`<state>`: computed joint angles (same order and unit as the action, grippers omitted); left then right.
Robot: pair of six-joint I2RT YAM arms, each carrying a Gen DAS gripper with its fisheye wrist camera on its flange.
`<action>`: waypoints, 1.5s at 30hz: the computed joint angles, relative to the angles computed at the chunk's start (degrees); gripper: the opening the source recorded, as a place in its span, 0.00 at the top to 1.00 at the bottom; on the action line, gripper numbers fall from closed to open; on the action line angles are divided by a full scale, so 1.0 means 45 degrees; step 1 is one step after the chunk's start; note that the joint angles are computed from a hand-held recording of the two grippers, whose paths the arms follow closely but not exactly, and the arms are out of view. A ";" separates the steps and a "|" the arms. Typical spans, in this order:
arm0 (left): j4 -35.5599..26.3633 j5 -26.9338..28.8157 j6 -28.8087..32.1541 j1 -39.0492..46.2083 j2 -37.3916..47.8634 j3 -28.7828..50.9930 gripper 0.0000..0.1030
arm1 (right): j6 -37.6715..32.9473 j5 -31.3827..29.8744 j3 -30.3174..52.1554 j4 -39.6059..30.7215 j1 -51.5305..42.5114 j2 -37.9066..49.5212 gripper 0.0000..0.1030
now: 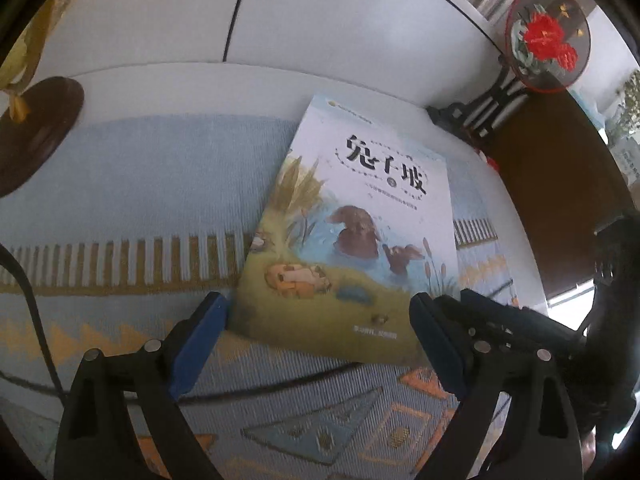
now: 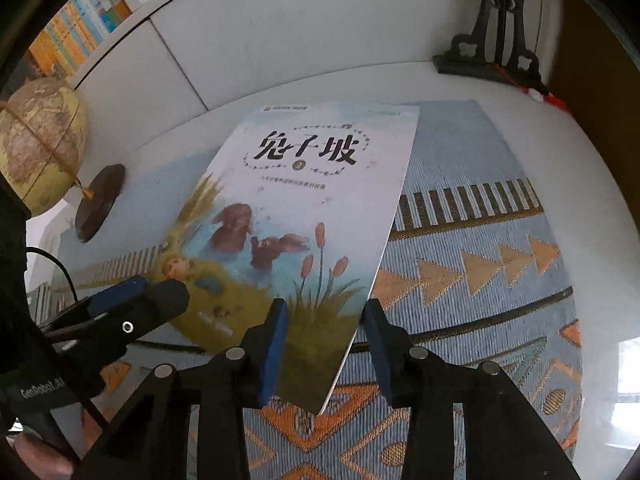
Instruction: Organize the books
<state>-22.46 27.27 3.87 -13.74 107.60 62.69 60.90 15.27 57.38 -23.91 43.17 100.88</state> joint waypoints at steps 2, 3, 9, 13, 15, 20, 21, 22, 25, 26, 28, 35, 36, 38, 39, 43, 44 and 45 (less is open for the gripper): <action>-0.0136 0.0422 0.0232 0.0197 -0.0364 -0.0420 0.12 | 0.0105 -0.0209 -0.0308 0.0094 0.0034 -0.0271 0.63; -0.0353 0.0788 0.0291 0.0368 -0.0698 -0.0790 0.12 | 0.0222 -0.0351 -0.0503 0.0141 0.0050 -0.0475 0.63; -0.1676 0.1806 0.1390 0.1085 -0.3432 -0.3651 0.12 | 0.0731 -0.0693 -0.1228 -0.0698 0.1399 -0.1541 0.63; -0.1321 0.1450 0.1274 0.1243 -0.4655 -0.4980 0.12 | 0.1056 -0.0795 -0.2014 -0.0963 0.2317 -0.2335 0.63; -0.1122 0.1182 0.0950 0.0960 -0.4672 -0.4989 0.12 | 0.1123 -0.0764 -0.2126 -0.0873 0.2223 -0.2397 0.63; -0.1148 0.0973 0.0541 0.0436 -0.4366 -0.4561 0.12 | 0.0771 -0.0816 -0.1422 -0.0832 0.1777 -0.1771 0.60; -0.1324 0.1535 0.0550 0.0726 -0.4436 -0.4541 0.12 | 0.0817 -0.0728 -0.1404 -0.0746 0.1787 -0.1679 0.60; -0.1549 0.2582 0.0564 0.1300 -0.4662 -0.4553 0.13 | 0.0987 -0.0608 -0.1597 -0.0593 0.1838 -0.1800 0.60; -0.2707 0.6845 0.0603 0.3261 -0.4310 -0.3975 0.18 | 0.1625 -0.0847 -0.3144 0.0971 0.1726 -0.2920 0.60; -0.2556 0.7529 0.0174 0.3463 -0.4058 -0.3919 0.23 | 0.1822 -0.0999 -0.3692 0.1579 0.1633 -0.3304 0.60; -0.1229 0.7188 -0.1055 0.3078 -0.3810 -0.4208 0.38 | 0.2069 -0.1265 -0.4439 0.2440 0.1495 -0.3811 0.60; 0.1984 0.4344 -0.4007 0.0604 -0.2482 -0.4711 0.87 | 0.2228 -0.1229 -0.4584 0.2785 0.1552 -0.3800 0.59; 0.1986 0.4476 -0.4230 0.0545 -0.2371 -0.4610 0.88 | 0.2340 -0.1226 -0.4624 0.2816 0.1607 -0.3845 0.59; 0.1452 0.5338 -0.4545 0.0748 -0.2245 -0.4270 0.89 | 0.2477 -0.1494 -0.4739 0.3118 0.1417 -0.3875 0.56; 0.1154 0.5906 -0.4600 0.0912 -0.2098 -0.4095 0.89 | 0.2573 -0.1786 -0.5076 0.3420 0.1258 -0.4139 0.53; -0.0231 0.8616 -0.4770 0.1750 -0.1150 -0.3207 0.89 | 0.4403 -0.3528 -0.7590 0.6678 0.0493 -0.5731 0.35; -0.0589 0.9104 -0.4741 0.1912 -0.0856 -0.2968 0.89 | 0.5097 -0.3821 -0.8471 0.8118 0.0367 -0.5981 0.31; -0.0762 0.9314 -0.4794 0.1934 -0.0702 -0.2827 0.89 | 0.6104 -0.4010 -0.9658 1.0468 0.0268 -0.5917 0.31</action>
<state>-25.89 69.18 -17.70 -5.03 104.44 49.97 88.37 -2.77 13.92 23.19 44.38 74.26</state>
